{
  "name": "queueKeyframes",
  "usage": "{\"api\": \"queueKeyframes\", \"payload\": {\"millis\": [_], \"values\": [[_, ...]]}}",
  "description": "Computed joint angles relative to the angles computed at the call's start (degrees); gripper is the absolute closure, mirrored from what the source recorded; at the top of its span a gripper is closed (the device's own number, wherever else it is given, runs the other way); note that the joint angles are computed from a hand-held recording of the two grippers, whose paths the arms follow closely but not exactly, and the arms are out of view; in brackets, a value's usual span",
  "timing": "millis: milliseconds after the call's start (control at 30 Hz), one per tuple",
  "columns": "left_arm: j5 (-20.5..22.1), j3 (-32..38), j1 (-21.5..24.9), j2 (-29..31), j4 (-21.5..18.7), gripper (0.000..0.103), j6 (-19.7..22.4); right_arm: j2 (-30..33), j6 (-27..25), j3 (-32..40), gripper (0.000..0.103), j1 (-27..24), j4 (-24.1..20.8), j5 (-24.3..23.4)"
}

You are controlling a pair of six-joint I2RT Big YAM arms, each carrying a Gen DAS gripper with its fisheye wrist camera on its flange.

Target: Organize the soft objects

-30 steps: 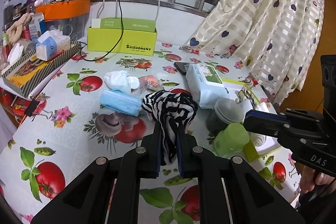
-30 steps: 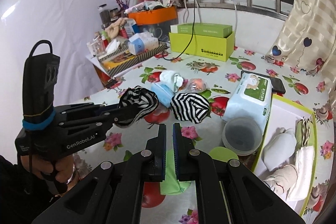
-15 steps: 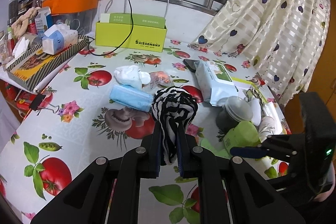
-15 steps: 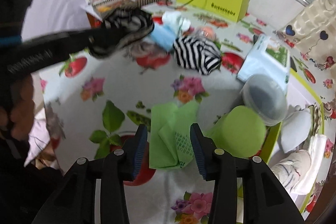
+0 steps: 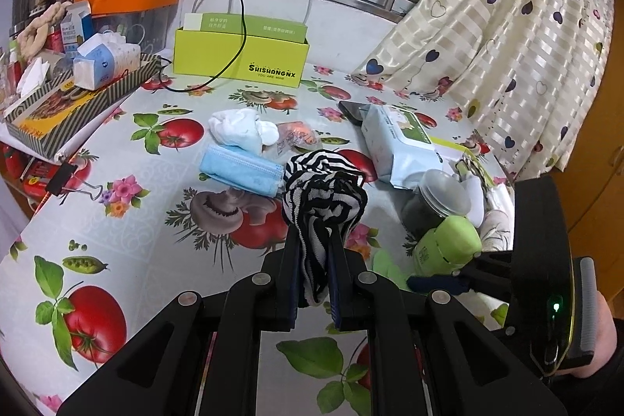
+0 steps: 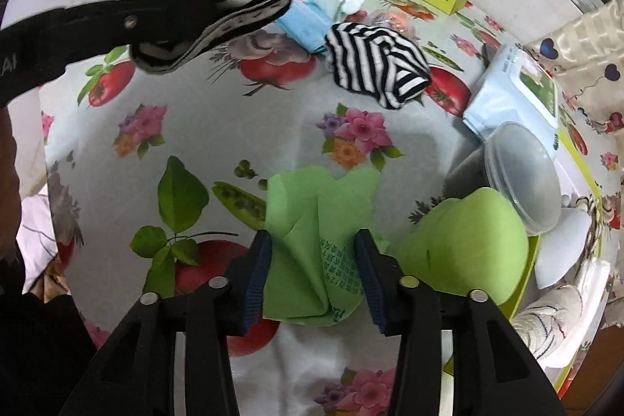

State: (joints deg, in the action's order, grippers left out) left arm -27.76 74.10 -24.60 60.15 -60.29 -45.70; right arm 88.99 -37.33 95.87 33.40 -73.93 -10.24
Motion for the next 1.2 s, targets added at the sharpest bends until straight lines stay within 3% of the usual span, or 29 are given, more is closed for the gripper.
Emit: {"api": "queueKeyframes", "payload": {"millis": [167,400,600,633,733,767,1100,1133,1200], "values": [[0.1,-0.2,0.1,-0.2,0.1,0.09,0.1,-0.7,0.0,-0.6,0.088,0.2,0.7,-1.1],[0.1,-0.1,0.1,-0.1,0.1,0.09,0.1,-1.6,1.3,-0.9,0.097,-1.0,1.5,-5.0],[0.1,-0.2,0.1,-0.3,0.0,0.09,0.1,-1.5,-1.3,-0.4,0.096,-0.9,-1.1,-5.6],[0.1,-0.2,0.1,-0.3,0.0,0.09,0.1,-1.8,-1.2,-0.8,0.093,-0.9,-0.9,-5.5],[0.1,-0.3,0.1,-0.4,-0.1,0.09,0.0,-2.7,-1.1,-2.1,0.055,-0.6,0.9,-4.1],[0.1,-0.2,0.1,-0.4,-0.2,0.09,-0.1,-3.1,-1.3,-2.6,0.054,-0.5,1.8,-3.5],[0.2,-0.7,0.3,-0.6,0.3,0.09,-0.3,-1.3,0.3,-1.5,0.054,1.2,0.8,1.6],[0.2,-0.8,0.3,-0.7,0.4,0.09,-0.4,-1.1,0.6,-1.2,0.056,1.2,0.6,1.6],[0.3,-1.1,0.4,-0.9,0.7,0.09,-0.4,-0.9,1.0,-1.0,0.077,1.1,0.9,1.7]]}}
